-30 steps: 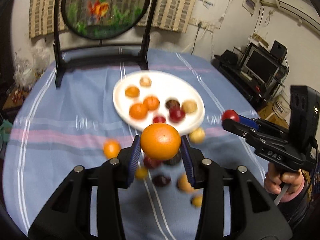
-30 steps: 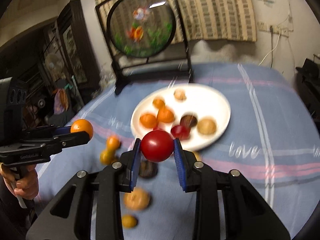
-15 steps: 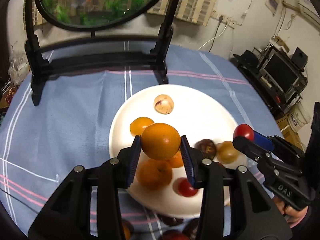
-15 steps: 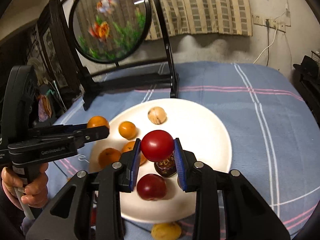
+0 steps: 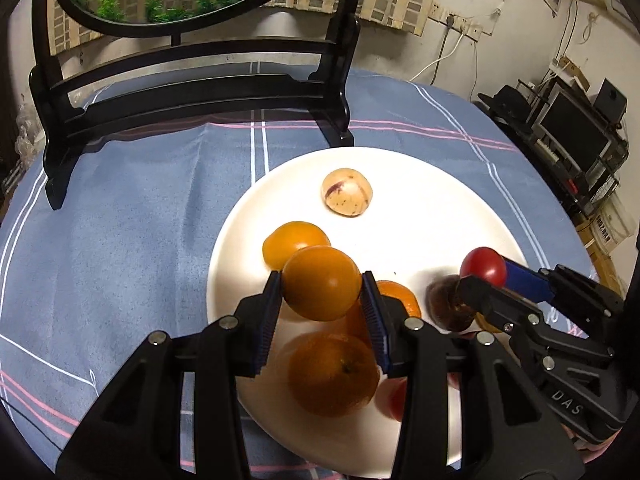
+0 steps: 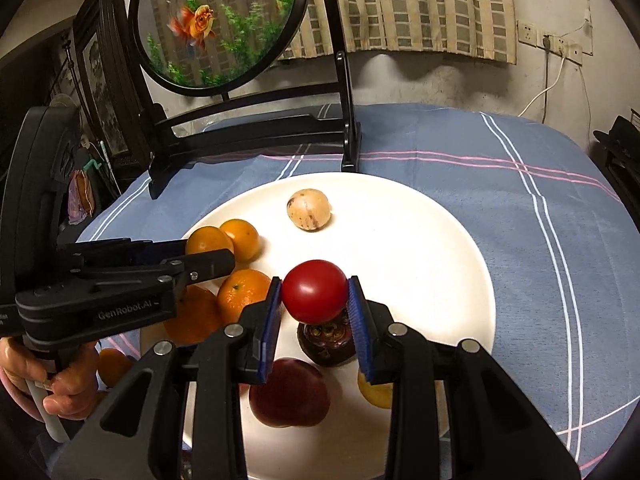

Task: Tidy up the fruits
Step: 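Carry the red tomato and orange onto the plate and open both tools, then lift both open tools away from the plate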

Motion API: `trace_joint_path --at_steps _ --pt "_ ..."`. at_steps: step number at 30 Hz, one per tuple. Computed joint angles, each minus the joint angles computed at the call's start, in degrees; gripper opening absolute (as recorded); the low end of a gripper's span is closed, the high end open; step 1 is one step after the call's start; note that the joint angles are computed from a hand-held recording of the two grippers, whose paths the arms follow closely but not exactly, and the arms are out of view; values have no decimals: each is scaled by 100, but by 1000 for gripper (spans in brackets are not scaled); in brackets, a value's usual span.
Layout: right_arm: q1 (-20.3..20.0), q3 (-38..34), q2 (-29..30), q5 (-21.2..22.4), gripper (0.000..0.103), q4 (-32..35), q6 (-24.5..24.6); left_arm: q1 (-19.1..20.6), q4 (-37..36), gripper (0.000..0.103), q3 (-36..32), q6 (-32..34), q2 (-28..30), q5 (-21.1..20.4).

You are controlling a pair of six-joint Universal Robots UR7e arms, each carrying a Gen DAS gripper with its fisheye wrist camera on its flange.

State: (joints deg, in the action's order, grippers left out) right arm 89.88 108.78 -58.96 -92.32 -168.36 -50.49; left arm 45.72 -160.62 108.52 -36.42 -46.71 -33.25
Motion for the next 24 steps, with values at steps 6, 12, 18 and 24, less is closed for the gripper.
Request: trace_joint_path --at_steps 6,12,18,24 --pt "-2 -23 24 -11 33 41 -22 -13 -7 46 6 -6 36 138" --pt "19 40 -136 -40 37 199 -6 -321 -20 79 159 -89 -40 812" --pt "-93 581 -987 336 38 414 9 -1058 652 96 818 -883 -578 1386" --pt "-473 1583 -2032 804 61 547 -324 -1843 2452 100 1696 -3429 -1298 1158"
